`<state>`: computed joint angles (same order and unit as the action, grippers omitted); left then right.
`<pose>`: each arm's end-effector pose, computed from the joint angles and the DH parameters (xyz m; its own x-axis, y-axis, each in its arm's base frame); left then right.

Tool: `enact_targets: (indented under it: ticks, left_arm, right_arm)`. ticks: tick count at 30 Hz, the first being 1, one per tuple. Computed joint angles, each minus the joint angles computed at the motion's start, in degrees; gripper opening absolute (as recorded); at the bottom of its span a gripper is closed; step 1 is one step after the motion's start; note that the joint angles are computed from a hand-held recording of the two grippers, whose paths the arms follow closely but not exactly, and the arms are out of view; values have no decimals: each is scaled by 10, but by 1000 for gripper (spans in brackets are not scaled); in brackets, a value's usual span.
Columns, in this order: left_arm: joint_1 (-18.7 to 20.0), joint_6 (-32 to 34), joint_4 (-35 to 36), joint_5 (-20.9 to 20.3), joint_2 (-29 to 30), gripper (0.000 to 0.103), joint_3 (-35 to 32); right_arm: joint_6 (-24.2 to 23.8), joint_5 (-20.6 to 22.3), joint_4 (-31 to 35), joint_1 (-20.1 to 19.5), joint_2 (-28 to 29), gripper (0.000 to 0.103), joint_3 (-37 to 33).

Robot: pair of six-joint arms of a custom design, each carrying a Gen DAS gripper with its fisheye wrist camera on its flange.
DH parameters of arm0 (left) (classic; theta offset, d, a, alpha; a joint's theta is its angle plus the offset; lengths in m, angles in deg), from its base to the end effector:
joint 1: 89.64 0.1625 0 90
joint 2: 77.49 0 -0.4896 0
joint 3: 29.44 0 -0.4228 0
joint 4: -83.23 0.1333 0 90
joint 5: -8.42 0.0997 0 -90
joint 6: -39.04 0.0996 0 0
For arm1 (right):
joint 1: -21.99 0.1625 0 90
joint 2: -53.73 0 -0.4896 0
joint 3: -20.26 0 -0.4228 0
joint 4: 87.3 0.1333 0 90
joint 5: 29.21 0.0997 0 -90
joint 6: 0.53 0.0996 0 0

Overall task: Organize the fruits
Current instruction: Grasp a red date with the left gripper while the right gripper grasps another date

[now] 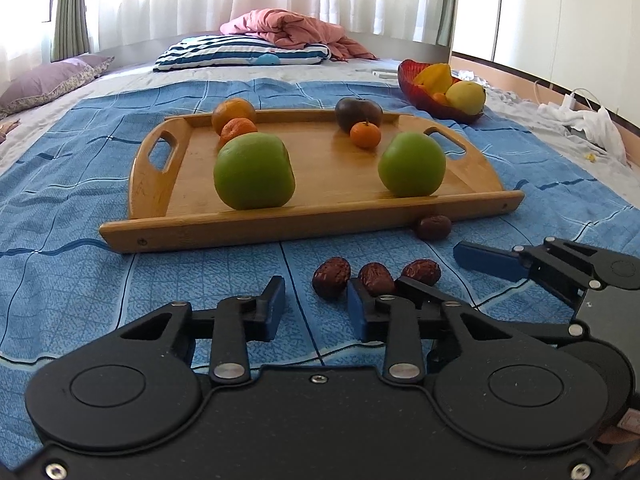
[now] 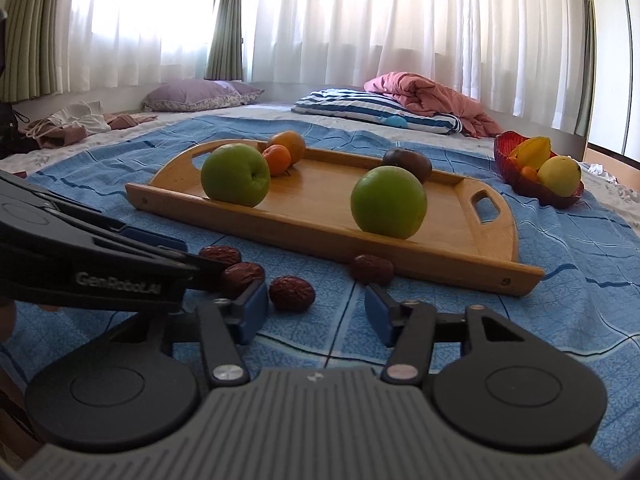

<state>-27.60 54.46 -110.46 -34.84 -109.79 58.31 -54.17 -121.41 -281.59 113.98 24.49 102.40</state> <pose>-0.1797 -0.7775 0.1048 -0.7460 0.0036 -0.6659 0.5297 0.6092 -0.5901 0.1580 -0.8172 0.0802 -0.5752 -0.5050 0.6435 -0.8179 0.3659 -0.4440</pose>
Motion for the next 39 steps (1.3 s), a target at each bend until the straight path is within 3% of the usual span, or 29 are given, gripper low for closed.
enact_targets:
  ticks: [15,22,39]
  left_arm:
    - [4,-18,-2,-21,-10,28,2]
    - [4,-17,9,-27,-8,22,-1]
    - [7,-21,21,-34,1,17,-14]
  right_arm:
    - [44,20,33,-2,-12,47,7]
    - [48,20,38,0,-13,35,7]
    - [48,11,36,1,-11,34,5]
